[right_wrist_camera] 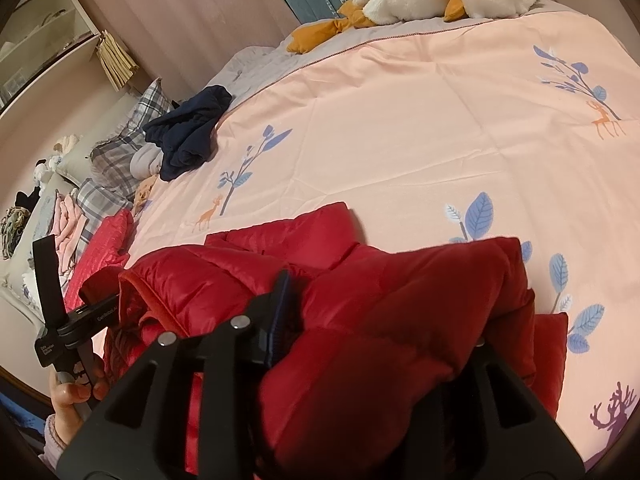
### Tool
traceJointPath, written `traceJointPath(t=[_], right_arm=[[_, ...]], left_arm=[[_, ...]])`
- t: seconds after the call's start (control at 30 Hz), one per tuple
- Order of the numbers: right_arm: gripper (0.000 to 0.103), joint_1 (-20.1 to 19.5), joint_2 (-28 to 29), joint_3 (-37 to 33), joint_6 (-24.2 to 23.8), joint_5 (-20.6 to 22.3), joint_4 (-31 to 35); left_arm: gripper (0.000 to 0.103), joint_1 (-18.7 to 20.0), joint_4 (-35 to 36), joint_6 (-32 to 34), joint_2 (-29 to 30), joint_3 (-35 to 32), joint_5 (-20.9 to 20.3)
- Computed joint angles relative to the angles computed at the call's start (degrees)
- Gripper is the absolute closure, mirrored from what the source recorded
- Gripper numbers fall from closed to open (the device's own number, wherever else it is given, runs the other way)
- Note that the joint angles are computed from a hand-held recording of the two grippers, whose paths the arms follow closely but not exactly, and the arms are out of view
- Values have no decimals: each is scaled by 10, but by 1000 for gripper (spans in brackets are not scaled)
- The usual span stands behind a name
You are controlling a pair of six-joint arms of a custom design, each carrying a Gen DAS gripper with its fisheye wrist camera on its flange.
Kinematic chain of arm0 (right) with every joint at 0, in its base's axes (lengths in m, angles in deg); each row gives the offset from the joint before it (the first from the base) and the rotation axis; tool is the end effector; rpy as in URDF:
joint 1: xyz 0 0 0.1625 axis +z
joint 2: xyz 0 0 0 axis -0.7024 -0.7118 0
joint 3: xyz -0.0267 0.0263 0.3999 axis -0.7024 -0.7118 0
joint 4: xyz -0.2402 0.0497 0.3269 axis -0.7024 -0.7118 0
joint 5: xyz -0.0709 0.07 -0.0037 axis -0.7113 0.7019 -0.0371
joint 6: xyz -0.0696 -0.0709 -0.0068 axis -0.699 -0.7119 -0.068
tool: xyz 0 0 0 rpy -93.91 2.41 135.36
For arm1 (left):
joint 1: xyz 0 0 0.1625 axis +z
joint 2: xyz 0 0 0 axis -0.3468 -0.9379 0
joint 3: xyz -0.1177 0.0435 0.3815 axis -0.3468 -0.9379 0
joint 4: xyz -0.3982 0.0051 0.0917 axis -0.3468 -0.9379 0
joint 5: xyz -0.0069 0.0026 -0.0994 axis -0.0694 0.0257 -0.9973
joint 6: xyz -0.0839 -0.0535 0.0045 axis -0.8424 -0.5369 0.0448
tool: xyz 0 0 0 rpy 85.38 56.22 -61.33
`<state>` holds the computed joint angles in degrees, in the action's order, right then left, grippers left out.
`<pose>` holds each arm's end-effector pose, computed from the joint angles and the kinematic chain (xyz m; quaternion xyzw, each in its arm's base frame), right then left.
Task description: Fold large clothes
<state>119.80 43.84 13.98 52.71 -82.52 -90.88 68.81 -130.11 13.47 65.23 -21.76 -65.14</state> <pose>-0.0766 -0.8351 0.3908 0.1935 -0.9437 0.2529 0.0894 -0.3871 -0.7720 -0.0283 0.0112 0.8565 -0.3399 0.3883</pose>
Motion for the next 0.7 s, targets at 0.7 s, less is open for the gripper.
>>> traceJointPath(t=[0.7], right_arm=[[64, -1, -12, 13, 0, 9, 0]], left_arm=[[69, -9, -25, -10, -21, 37, -4]])
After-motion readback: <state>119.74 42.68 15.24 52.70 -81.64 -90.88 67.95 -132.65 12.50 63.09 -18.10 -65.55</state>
